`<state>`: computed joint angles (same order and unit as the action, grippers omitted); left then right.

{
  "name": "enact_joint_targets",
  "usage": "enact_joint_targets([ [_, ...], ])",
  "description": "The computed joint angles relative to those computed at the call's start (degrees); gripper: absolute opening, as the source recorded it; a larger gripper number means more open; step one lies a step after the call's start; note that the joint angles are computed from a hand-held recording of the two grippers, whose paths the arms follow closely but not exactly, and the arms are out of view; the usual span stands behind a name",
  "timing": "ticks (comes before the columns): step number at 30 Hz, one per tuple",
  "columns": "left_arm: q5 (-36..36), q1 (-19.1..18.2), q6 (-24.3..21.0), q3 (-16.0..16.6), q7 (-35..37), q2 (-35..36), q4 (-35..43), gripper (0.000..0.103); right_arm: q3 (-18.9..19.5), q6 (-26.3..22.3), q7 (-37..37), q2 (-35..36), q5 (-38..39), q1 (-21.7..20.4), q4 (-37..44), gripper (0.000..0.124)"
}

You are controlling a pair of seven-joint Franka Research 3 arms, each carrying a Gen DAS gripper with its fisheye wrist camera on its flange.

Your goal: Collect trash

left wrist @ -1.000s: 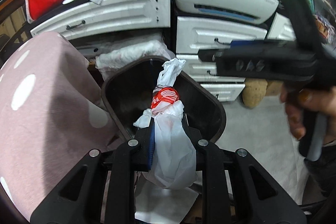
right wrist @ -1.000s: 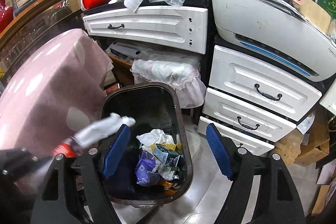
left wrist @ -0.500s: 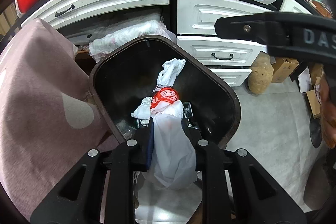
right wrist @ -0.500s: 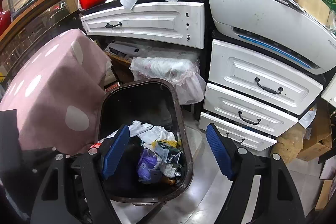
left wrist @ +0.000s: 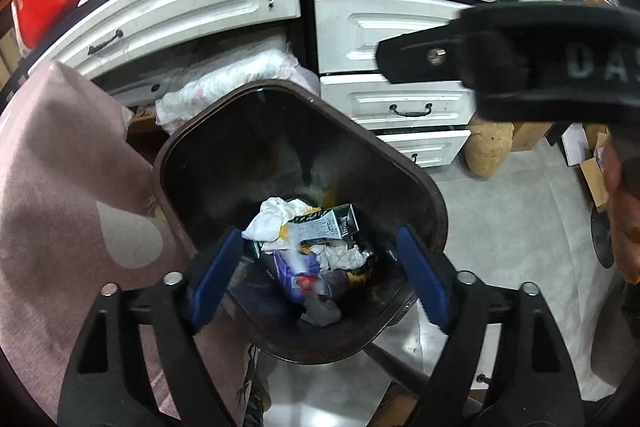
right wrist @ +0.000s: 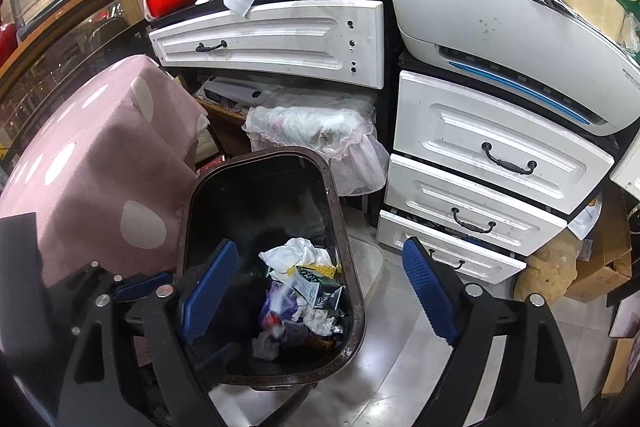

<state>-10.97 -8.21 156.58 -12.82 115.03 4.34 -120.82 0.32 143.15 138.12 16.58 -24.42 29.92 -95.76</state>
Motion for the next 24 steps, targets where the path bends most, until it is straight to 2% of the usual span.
enact_joint_targets([
  [5, -0.8, -0.4, 1.6, -0.1, 1.4, -1.9, -2.0, 0.088, -0.3, -0.4, 0.9, -0.4, -1.1, 0.3, -0.2, 0.087],
  [12, -8.5, -2.2, 1.8, 1.4, 7.5, -7.8, -5.7, 0.092, -1.2, -0.6, 6.3, -2.5, -7.4, 0.8, -1.4, 0.091],
  [16, -12.8, -5.1, 4.1, 3.7, 11.3, -12.6, -9.0, 0.096, -1.0, -0.5, 12.7, -4.6, -12.4, 0.7, -2.9, 0.095],
  [19, -14.3, -7.2, 6.2, 5.9, 12.0, -16.6, -11.7, 0.097, -0.4, -3.5, 18.3, -5.8, -17.4, 1.3, -2.5, 0.097],
  [24, -12.8, -8.6, 9.5, 9.5, 7.4, -23.2, -16.2, 0.097, 1.8, -6.1, 26.0, -8.0, -24.0, 1.4, -2.4, 0.097],
])
